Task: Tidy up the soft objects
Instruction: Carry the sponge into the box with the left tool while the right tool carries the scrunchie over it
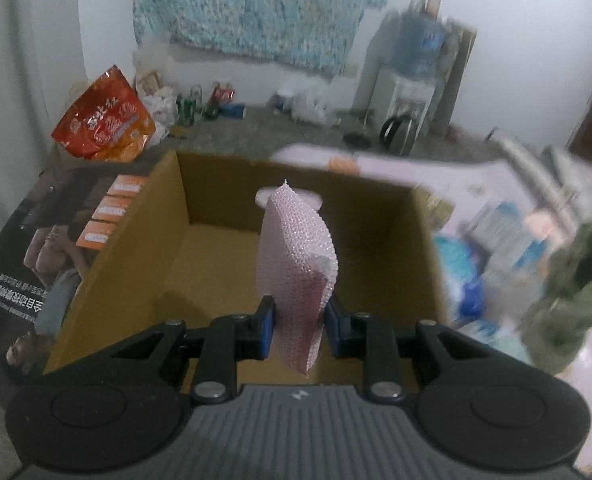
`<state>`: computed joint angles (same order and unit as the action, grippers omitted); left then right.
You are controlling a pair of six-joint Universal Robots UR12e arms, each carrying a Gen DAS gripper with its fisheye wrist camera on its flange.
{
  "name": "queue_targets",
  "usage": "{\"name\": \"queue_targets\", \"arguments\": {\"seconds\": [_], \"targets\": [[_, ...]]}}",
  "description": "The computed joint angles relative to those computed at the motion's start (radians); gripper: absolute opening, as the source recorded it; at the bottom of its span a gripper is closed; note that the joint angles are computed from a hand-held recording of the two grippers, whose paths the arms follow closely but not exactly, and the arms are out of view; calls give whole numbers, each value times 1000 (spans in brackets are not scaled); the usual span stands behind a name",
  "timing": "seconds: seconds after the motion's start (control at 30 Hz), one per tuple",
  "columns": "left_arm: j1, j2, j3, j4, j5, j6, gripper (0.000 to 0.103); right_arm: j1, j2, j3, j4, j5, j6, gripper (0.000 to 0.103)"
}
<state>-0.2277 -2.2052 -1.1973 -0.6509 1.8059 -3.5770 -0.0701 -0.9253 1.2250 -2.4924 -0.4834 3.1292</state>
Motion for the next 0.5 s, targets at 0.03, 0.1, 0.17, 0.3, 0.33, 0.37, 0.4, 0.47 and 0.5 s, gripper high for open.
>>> {"name": "queue_targets", "arguments": {"seconds": [0.03, 0.1, 0.17, 0.3, 0.33, 0.37, 0.4, 0.47, 0.5], "targets": [[0, -16, 15, -23, 3, 16, 27, 8, 1, -8, 20, -9, -12, 18], [-3, -41, 36, -67, 14, 55, 27, 22, 1, -18, 50, -24, -32, 18], [-4, -63, 59, -118, -5, 92, 27, 35, 3, -26, 70, -42, -48, 18], [-7, -75, 68, -186, -73, 142, 28, 41, 7, -32, 94, -64, -60, 19], [-3, -71, 60, -191, -115, 145, 29, 41, 11, -36, 92, -68, -57, 19], [3, -66, 52, -190, -152, 139, 30, 40, 13, -38, 89, -72, -54, 19], [10, -58, 39, -179, -195, 128, 32, 38, 17, -41, 87, -76, -54, 19], [29, -46, 21, -178, -277, 94, 44, 35, 24, -47, 89, -84, -51, 20], [39, -38, 8, -169, -313, 70, 52, 33, 25, -46, 90, -87, -49, 20]]}}
